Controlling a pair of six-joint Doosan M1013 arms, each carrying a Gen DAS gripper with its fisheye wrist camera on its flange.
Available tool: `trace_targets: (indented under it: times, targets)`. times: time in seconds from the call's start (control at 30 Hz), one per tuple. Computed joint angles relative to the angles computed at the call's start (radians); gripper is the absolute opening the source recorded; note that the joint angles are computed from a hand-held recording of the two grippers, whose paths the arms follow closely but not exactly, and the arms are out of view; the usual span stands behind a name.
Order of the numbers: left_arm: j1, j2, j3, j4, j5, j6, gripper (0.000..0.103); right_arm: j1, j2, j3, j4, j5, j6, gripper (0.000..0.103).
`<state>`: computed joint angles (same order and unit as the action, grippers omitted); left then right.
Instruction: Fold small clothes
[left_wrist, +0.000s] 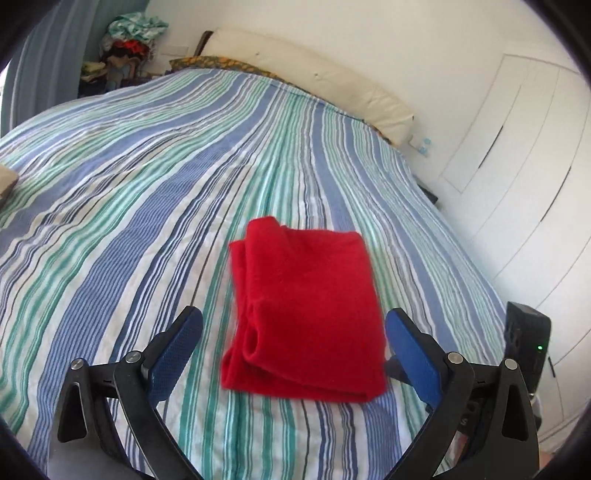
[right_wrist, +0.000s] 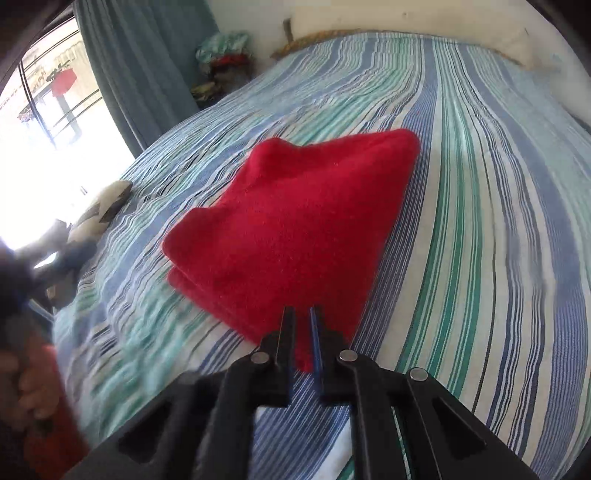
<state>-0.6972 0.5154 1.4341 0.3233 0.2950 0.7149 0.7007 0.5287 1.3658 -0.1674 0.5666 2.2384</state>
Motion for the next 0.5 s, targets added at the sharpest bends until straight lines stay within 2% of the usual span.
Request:
trace_targets:
  times: [0.03, 0.07, 0.13, 0.17, 0.23, 0.27, 0.3, 0.33, 0.37, 0.43, 0.5]
  targets:
    - [-0.002, 0.030, -0.035, 0.024, 0.053, -0.012, 0.095, 0.003, 0.001, -0.009, -0.014, 0.005, 0.005, 0.010]
    - [-0.004, 0.064, -0.073, 0.019, 0.125, 0.013, 0.084, 0.003, 0.005, -0.018, -0.018, 0.010, 0.006, 0.010]
    - [-0.003, 0.132, -0.138, -0.073, 0.286, 0.166, 0.068, 0.005, 0.021, -0.030, -0.031, 0.025, 0.035, 0.010]
    - [-0.002, 0.148, -0.137, -0.100, 0.306, 0.223, 0.068, 0.002, 0.036, -0.037, -0.005, 0.045, 0.030, 0.014]
    - [-0.007, 0.119, -0.088, -0.038, 0.246, 0.242, 0.068, -0.013, 0.066, -0.048, 0.105, 0.096, -0.055, 0.015]
    - [-0.005, 0.107, -0.087, -0.055, 0.261, 0.273, 0.069, -0.012, 0.057, -0.028, 0.091, 0.063, -0.047, 0.014]
    - [0.005, 0.091, -0.080, -0.108, 0.252, 0.305, 0.070, -0.014, 0.048, -0.021, 0.094, 0.046, -0.050, 0.015]
    - [0.017, 0.070, -0.061, -0.176, 0.204, 0.338, 0.070, -0.020, 0.036, -0.014, 0.119, 0.031, -0.062, 0.016]
    - [0.027, 0.054, -0.046, -0.225, 0.151, 0.358, 0.075, -0.025, 0.019, 0.001, 0.116, -0.002, -0.044, 0.016]
    - [0.037, 0.045, -0.052, -0.276, 0.089, 0.377, 0.081, -0.030, -0.010, 0.020, 0.002, -0.066, 0.069, 0.016]
    - [0.040, 0.069, -0.101, -0.331, 0.094, 0.443, 0.083, -0.047, -0.009, 0.000, -0.039, -0.088, 0.104, 0.016]
